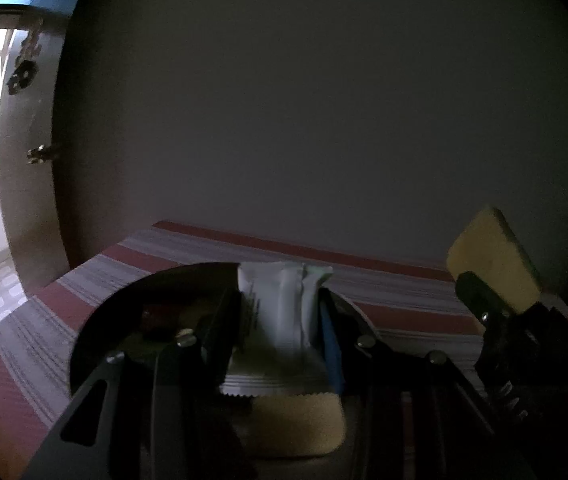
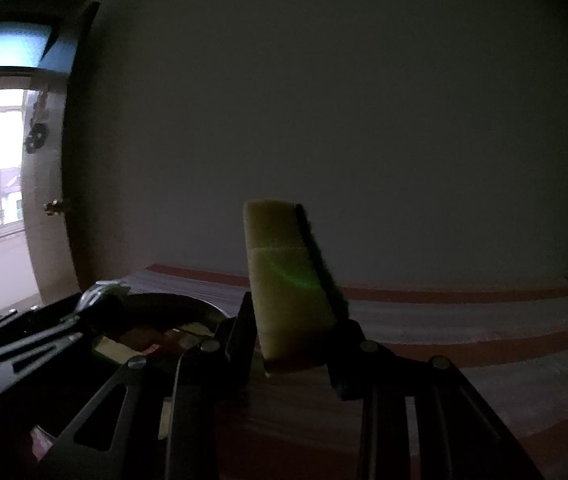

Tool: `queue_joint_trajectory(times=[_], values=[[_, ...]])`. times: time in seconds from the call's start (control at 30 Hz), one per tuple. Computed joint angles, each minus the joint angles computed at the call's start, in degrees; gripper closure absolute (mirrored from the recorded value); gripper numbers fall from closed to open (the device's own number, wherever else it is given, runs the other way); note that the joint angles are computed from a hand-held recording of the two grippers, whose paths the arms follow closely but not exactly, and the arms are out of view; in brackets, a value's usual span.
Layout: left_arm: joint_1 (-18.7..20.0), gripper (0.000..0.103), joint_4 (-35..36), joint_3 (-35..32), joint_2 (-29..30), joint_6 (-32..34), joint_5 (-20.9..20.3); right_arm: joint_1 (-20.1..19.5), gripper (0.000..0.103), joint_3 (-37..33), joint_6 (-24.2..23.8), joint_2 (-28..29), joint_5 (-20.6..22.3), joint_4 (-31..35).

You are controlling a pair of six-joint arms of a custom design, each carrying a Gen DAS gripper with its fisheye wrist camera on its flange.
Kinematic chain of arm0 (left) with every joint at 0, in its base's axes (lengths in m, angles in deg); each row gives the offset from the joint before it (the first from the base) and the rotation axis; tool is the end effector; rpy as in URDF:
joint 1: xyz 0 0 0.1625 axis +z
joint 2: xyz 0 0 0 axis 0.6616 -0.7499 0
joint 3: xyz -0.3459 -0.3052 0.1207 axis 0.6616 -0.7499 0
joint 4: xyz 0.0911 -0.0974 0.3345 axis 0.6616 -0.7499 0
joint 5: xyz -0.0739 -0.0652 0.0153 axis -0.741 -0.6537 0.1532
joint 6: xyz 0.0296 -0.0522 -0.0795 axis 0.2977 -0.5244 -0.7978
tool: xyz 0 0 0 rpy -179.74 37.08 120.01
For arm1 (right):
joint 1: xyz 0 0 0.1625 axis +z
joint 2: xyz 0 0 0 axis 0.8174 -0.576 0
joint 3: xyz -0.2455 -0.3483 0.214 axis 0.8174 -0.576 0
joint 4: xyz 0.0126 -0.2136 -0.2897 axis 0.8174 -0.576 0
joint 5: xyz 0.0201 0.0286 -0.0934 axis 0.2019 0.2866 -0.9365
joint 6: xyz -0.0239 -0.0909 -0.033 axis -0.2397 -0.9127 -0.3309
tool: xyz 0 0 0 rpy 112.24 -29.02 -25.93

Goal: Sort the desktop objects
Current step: 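Carry the white packet and yellow sponge over the metal pan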

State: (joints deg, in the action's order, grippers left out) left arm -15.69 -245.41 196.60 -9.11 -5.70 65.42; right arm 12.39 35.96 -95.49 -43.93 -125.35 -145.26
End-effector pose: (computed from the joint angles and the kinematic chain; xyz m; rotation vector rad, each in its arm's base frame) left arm -0.2760 -0.3893 0.1221 -0.0726 1.7066 -1.5341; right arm -0.0147 -0.5282 0.3566 1.4131 -2.3045 1.3407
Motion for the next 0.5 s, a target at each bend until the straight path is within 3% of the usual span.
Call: queue_joint_trajectory(times=[0.5], values=[[3.2,0.066,7.6,1.1,-1.6,-10.2,2.1,0.2,0.069,-2.8,-7.2,-4.3,-0.5,13.3]])
